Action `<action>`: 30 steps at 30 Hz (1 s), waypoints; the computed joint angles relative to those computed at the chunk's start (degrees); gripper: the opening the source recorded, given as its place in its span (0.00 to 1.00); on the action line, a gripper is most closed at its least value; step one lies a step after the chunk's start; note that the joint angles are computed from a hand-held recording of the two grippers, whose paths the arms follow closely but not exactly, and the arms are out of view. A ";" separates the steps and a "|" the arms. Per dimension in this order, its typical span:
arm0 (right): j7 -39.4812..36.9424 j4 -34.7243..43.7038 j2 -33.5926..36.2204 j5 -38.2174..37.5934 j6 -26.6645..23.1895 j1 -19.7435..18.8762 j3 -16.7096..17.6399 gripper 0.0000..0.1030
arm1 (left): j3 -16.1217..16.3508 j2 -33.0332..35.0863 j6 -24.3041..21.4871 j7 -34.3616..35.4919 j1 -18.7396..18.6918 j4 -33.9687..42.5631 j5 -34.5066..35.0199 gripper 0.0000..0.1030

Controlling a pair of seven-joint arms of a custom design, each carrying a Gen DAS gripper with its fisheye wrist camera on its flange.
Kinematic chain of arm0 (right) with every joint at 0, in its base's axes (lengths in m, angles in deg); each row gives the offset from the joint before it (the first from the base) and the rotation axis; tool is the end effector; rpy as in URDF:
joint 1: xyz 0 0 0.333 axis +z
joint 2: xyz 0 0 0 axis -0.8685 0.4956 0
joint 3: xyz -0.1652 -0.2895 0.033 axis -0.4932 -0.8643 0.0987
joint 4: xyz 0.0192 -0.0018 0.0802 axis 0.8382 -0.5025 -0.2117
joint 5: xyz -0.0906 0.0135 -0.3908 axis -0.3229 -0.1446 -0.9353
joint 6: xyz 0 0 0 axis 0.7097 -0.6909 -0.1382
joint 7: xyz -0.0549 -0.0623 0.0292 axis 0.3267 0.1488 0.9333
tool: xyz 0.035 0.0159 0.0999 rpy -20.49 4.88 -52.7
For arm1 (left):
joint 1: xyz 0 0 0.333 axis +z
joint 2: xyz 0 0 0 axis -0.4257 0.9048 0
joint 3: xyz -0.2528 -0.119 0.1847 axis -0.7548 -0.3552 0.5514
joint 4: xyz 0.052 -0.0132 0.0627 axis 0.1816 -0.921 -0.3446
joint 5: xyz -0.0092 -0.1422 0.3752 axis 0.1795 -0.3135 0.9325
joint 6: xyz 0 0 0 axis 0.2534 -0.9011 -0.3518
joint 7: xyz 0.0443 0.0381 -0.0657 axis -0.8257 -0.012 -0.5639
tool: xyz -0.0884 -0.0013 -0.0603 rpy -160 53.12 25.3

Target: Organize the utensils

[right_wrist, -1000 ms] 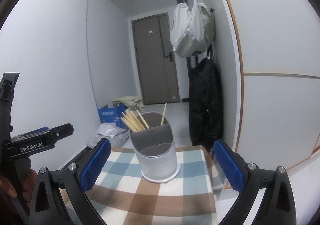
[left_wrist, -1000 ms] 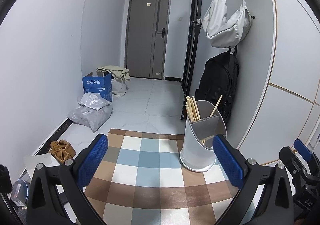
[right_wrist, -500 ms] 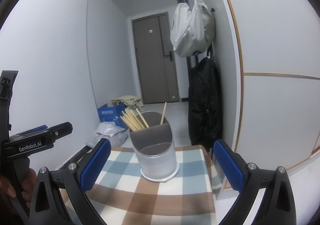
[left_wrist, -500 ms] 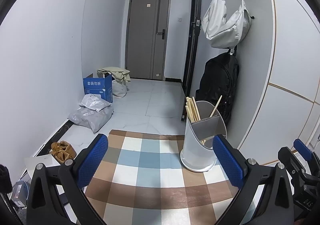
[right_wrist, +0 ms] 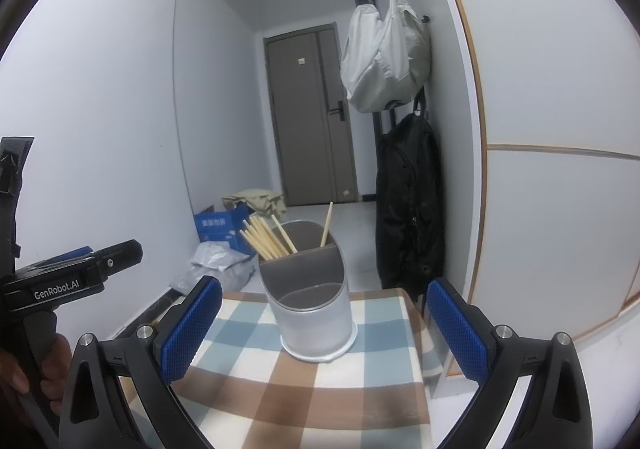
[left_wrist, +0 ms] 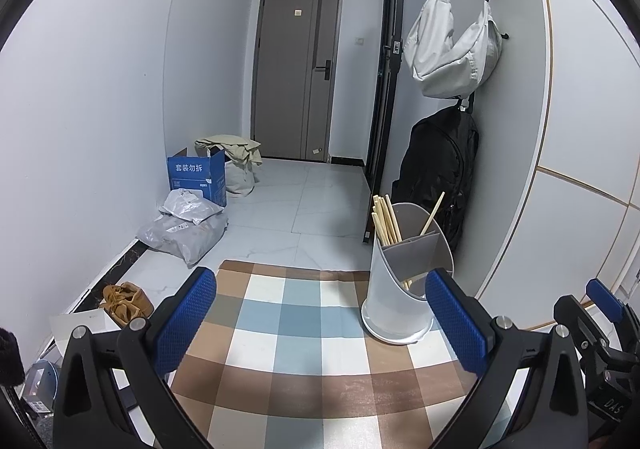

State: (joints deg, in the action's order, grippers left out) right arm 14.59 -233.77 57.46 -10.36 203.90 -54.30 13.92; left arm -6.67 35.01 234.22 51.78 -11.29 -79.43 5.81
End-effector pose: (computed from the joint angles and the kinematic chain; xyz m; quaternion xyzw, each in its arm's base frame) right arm 0.4052 0.0483 0.5509 -0.5500 0.5675 -0.3794 0.4811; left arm 0.4487 -0.1885 0.5675 -0.5662 0.6248 -0.4330 0.3187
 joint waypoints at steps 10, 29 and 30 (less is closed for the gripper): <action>-0.08 -0.06 -0.06 -0.17 -0.17 0.25 -0.35 1.00 | -0.01 -0.32 0.09 -0.42 0.11 -0.27 -0.15 0.99; -0.01 0.00 0.02 -0.75 -0.55 0.53 -0.82 1.00 | 2.83 0.21 -0.89 0.00 -3.18 0.01 -0.39 0.99; -0.06 -0.10 -0.06 -0.82 -0.46 0.54 -0.86 1.00 | 3.01 0.31 -0.94 0.00 -3.37 0.06 -0.31 0.99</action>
State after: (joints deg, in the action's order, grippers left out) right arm 14.53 -233.87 57.39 -11.18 203.44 -53.76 13.07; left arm -3.66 35.32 233.28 51.78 -14.66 -79.38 5.51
